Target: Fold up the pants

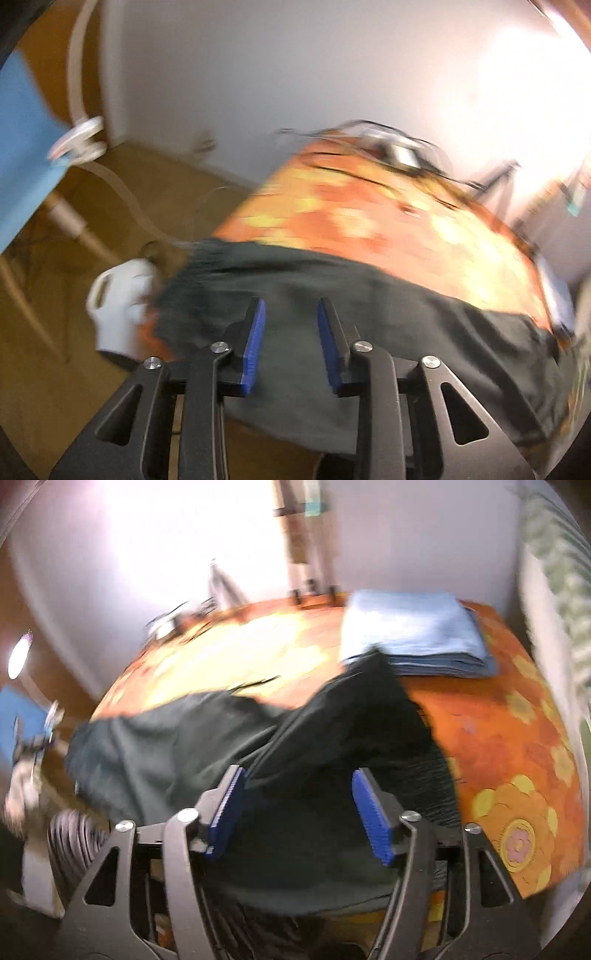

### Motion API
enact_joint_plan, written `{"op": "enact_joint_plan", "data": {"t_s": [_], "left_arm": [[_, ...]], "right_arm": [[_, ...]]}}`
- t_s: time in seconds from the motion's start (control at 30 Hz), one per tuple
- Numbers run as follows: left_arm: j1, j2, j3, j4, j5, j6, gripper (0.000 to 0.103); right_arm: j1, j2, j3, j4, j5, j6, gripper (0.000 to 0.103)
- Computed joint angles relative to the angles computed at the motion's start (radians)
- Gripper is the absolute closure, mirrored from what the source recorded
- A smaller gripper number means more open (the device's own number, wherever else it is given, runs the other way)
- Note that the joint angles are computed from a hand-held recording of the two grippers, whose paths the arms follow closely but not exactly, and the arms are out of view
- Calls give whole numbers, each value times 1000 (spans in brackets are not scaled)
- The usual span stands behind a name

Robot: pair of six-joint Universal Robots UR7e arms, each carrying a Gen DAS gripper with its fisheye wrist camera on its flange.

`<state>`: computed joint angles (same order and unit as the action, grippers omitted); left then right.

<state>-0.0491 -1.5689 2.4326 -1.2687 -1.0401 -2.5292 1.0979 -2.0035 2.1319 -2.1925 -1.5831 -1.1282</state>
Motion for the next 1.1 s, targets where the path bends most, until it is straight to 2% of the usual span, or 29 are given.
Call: {"op": "enact_joint_plan", "data": {"t_s": [0.13, 0.23, 0.37, 0.57, 0.67, 0.77, 0.93, 0.97, 1.0, 1.07, 1.1], "left_arm": [[78, 113, -39, -213, 138, 214, 75], [113, 165, -40, -364, 183, 338, 75], [165, 254, -45, -545, 203, 494, 75], [217, 340, -31, -723, 193, 596, 75], [234, 372, -25, -780, 183, 629, 75], [243, 383, -4, -821, 169, 628, 75], [247, 376, 30, -845, 157, 593, 75], [246, 373, 38, -849, 154, 585, 75], [246, 371, 44, -851, 152, 577, 75], [240, 367, 56, -859, 156, 565, 75], [239, 366, 57, -857, 155, 560, 75]], "right_arm": [[64, 120, -89, -33, -45, 221, 31], [119, 204, -141, -47, -91, 350, 27], [176, 347, -250, -26, -201, 555, 27], [211, 493, -394, 59, -320, 777, 27], [241, 542, -415, 49, -396, 788, 27], [254, 577, -422, 70, -438, 794, 27], [265, 587, -379, 65, -516, 744, 28], [259, 580, -372, 68, -516, 728, 38], [253, 572, -367, 71, -509, 718, 56], [226, 540, -360, 101, -459, 695, 81], [216, 523, -354, 101, -434, 678, 83]]}}
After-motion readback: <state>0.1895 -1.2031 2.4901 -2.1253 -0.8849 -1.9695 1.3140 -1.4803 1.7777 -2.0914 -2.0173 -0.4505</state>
